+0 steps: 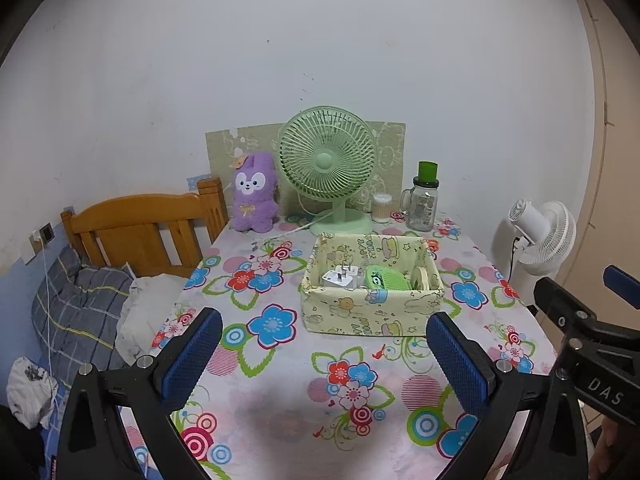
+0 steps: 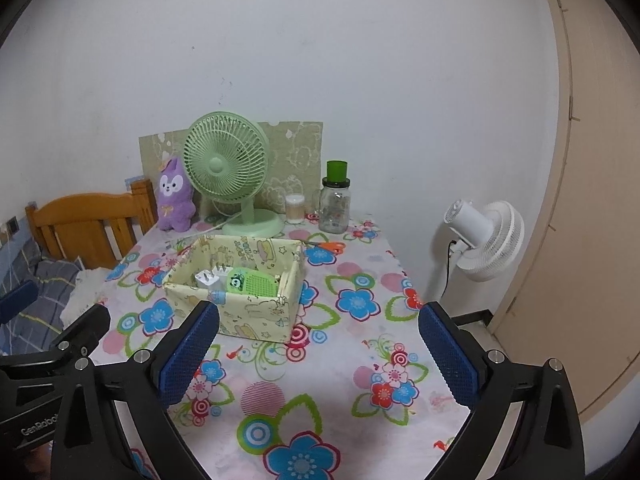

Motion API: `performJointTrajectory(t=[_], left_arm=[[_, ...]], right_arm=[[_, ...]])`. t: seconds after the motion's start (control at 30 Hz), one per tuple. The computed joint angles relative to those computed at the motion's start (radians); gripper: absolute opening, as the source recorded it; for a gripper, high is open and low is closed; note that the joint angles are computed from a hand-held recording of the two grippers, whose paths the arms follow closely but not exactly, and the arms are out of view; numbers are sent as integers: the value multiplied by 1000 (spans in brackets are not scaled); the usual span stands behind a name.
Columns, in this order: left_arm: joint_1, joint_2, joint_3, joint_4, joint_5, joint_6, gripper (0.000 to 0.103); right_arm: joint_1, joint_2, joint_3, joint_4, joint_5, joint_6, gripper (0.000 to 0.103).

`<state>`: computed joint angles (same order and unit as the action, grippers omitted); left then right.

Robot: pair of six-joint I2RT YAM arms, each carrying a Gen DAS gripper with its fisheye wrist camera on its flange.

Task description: Organize rigid objects

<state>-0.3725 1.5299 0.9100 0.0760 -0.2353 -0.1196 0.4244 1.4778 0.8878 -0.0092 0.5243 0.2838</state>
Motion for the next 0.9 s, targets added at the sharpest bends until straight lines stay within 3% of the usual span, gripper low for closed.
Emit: performJointTrajectory(t=[0.9], left_arm=[[11, 67, 99, -66, 46, -26, 103]], right_arm=[[-32, 56, 67, -37, -14, -4, 101]])
